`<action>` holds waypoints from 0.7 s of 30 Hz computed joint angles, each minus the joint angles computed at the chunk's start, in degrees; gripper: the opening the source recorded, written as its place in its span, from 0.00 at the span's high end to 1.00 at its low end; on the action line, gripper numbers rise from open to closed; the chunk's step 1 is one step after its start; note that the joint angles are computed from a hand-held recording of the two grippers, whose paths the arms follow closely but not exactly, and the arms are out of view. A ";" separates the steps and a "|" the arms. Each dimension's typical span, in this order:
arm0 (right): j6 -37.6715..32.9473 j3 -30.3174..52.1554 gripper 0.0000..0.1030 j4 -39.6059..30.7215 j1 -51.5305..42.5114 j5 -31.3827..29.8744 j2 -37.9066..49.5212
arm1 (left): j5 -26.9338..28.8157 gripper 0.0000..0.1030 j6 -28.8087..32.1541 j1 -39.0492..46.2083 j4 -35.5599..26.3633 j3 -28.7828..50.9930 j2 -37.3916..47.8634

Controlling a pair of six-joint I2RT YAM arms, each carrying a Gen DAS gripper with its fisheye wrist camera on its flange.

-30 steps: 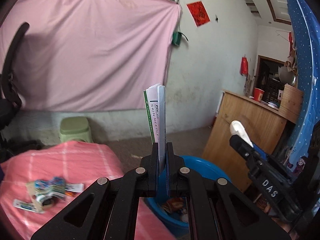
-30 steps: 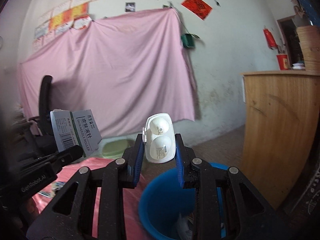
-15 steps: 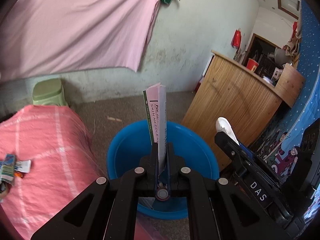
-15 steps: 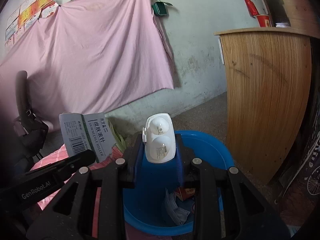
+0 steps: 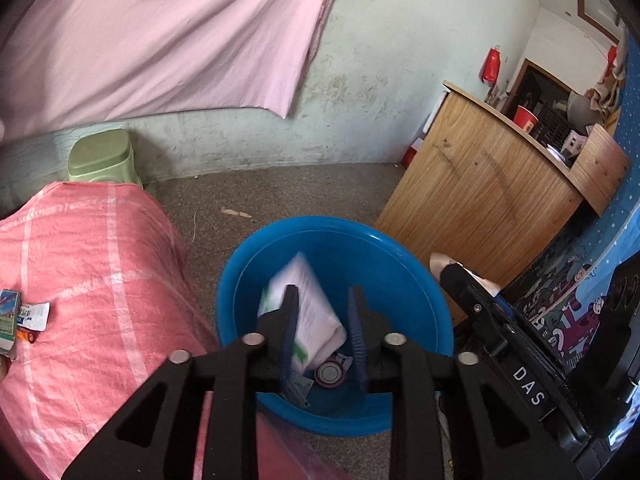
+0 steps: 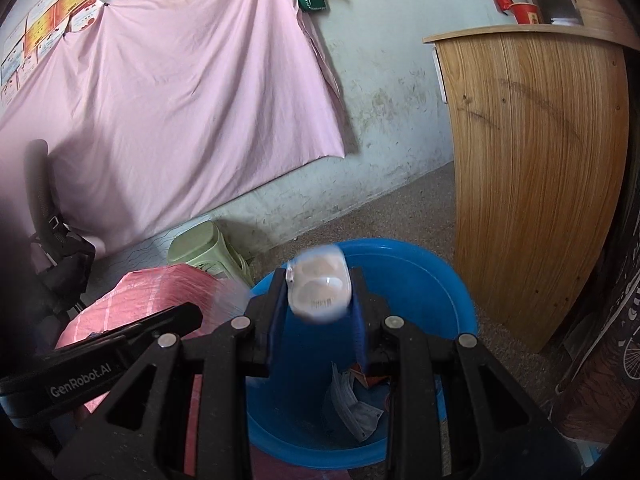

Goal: Collect trash
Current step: 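Carry the paper and case over the blue bucket and open both grippers, then move both tools back over the table toward the remaining scraps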

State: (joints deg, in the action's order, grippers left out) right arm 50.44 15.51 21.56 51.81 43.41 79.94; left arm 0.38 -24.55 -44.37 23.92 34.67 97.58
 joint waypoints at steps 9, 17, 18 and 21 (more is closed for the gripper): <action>-1.07 -0.13 0.55 0.91 0.32 0.71 -0.39 | -3.03 0.66 -0.64 1.07 3.40 -4.52 -3.47; -4.29 1.03 0.41 1.92 3.67 4.63 -0.84 | -8.50 0.41 -0.40 3.31 7.68 -13.00 -12.63; -4.85 1.29 0.36 2.09 4.30 5.21 -0.98 | -9.77 0.38 -0.34 3.46 7.94 -14.33 -14.46; -7.90 2.35 0.20 4.05 7.47 8.42 -1.17 | -15.43 0.11 -0.26 3.52 10.36 -19.84 -21.21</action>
